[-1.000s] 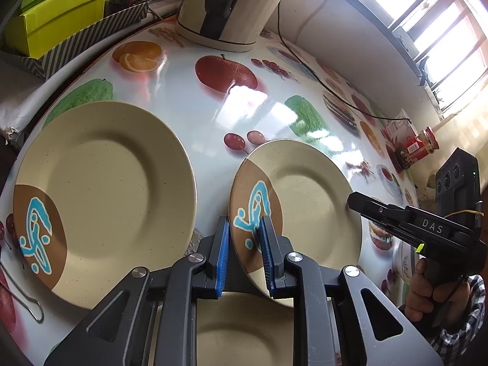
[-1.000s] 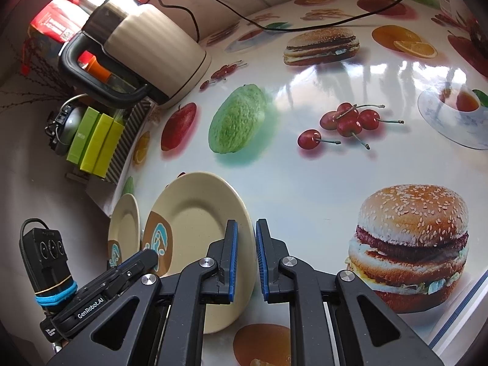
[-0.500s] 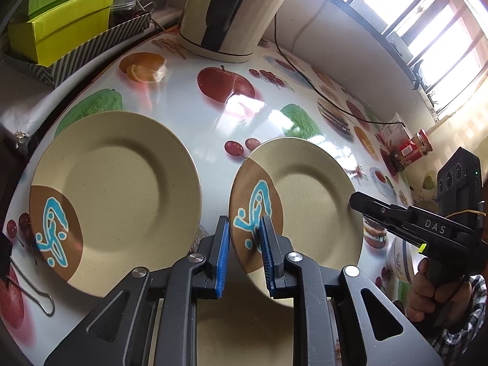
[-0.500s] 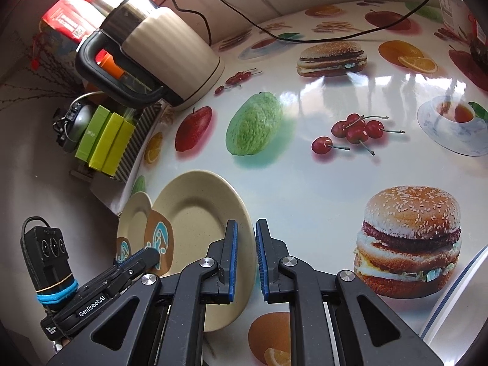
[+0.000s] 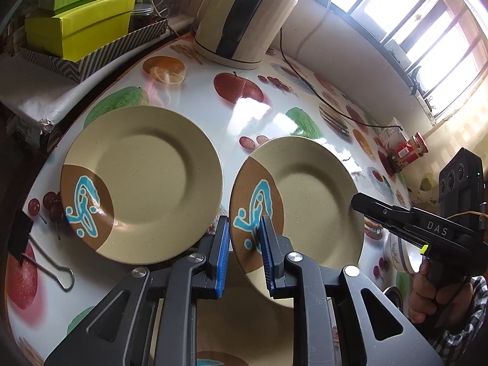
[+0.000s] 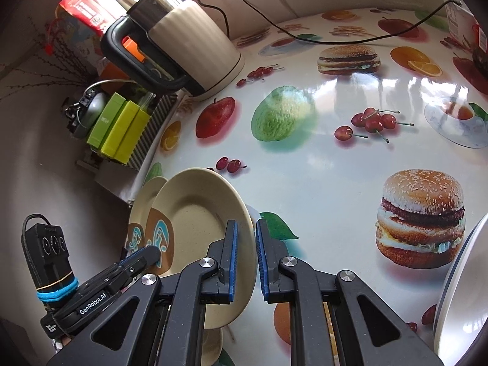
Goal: Organize plates and bowls
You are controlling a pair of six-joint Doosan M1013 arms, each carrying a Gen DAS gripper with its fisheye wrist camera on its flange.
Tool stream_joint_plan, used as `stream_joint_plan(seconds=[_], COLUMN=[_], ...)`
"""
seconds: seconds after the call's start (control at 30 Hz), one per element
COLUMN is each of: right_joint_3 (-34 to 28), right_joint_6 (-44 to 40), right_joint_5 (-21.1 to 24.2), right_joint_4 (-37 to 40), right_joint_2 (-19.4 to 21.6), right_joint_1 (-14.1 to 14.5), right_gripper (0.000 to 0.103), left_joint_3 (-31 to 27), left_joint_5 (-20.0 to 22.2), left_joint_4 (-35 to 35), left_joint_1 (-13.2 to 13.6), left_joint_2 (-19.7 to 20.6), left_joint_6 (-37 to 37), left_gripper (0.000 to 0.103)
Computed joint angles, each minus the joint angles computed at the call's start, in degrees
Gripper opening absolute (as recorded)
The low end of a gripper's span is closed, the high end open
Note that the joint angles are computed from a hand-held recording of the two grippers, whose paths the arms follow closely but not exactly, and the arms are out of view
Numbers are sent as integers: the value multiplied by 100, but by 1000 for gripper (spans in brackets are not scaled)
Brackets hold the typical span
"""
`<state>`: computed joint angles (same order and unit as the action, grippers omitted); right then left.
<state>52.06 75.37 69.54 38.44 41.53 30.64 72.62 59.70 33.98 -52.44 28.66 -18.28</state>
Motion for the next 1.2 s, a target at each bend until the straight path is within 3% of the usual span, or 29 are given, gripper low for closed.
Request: stream_joint_plan(seconds=[1.2], right_joint_3=[976], right_joint_6=[-381], right_joint_5=[-2], right_joint_4=[21], right_joint_2=[-508], right_joint_1=[177], right_gripper=[13], left_joint_3=[595], left_joint_5=[142], left_joint_4=[-3], left_joint_1=[-433], left_joint_2=[-307], left_joint_6=[-903], left_gripper=[20])
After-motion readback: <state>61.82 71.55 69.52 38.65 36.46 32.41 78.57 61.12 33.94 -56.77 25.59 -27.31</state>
